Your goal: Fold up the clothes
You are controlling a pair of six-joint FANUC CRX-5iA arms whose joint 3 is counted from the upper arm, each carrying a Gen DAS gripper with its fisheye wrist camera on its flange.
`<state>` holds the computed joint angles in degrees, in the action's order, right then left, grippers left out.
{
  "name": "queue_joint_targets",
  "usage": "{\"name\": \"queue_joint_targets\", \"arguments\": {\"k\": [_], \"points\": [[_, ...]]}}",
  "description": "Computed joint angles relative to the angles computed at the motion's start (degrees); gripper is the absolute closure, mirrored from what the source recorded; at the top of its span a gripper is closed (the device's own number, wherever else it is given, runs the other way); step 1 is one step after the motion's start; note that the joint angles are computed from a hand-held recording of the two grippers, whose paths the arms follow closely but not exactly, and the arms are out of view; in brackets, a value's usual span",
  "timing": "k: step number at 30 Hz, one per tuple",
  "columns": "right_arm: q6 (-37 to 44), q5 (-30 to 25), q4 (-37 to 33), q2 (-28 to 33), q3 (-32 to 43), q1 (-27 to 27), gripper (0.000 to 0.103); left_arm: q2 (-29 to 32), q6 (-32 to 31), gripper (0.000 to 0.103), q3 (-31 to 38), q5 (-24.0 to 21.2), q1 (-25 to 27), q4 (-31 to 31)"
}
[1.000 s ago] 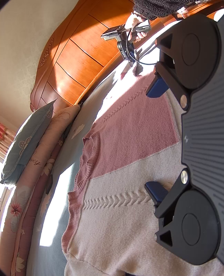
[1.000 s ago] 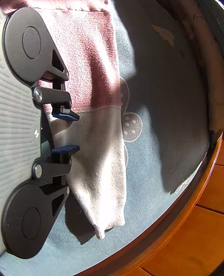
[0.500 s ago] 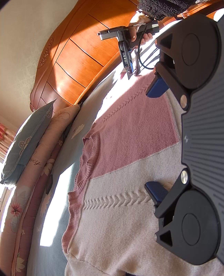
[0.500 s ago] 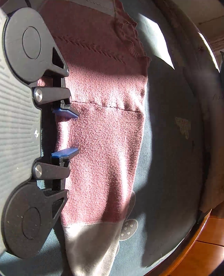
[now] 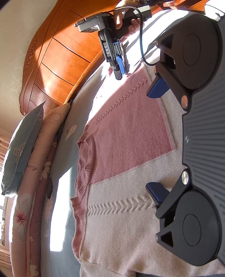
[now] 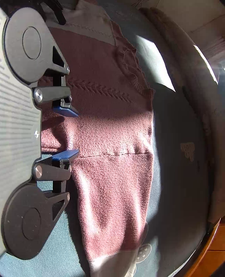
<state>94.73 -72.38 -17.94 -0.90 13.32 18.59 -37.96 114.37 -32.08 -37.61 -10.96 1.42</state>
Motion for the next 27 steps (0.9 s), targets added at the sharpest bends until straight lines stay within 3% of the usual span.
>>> {"name": "queue_joint_targets", "arguments": {"k": [7,10,12,14,19,23,27], "points": [[-3.49,10.92,13.34,1.96,0.22,8.16,0.058,0.42,2.55,0.001,0.73,-1.85,0.36,-1.79],[-8.75,12.40,19.49,7.08,1.69,10.22,0.078,-0.11,1.15,0.001,-0.26,-0.94,1.21,-0.26],[-12.56,13.09,22.46,10.82,2.70,10.64,0.079,-0.08,0.73,0.001,-0.48,-0.41,1.09,-0.50],[-15.54,17.40,24.55,12.25,1.54,10.51,0.079,-0.03,0.19,0.001,-0.60,-0.11,0.95,-0.76],[-14.92,15.22,16.44,13.76,6.52,6.76,0.076,-0.66,-1.02,0.001,-1.51,0.60,1.65,0.78],[-11.45,17.06,16.61,9.24,3.35,3.30,0.076,-0.79,-1.10,0.001,-1.74,0.78,1.74,0.88],[-14.03,18.19,19.51,8.28,2.25,-2.58,0.076,-0.96,-1.56,0.001,-2.18,1.25,2.00,1.39]]}}
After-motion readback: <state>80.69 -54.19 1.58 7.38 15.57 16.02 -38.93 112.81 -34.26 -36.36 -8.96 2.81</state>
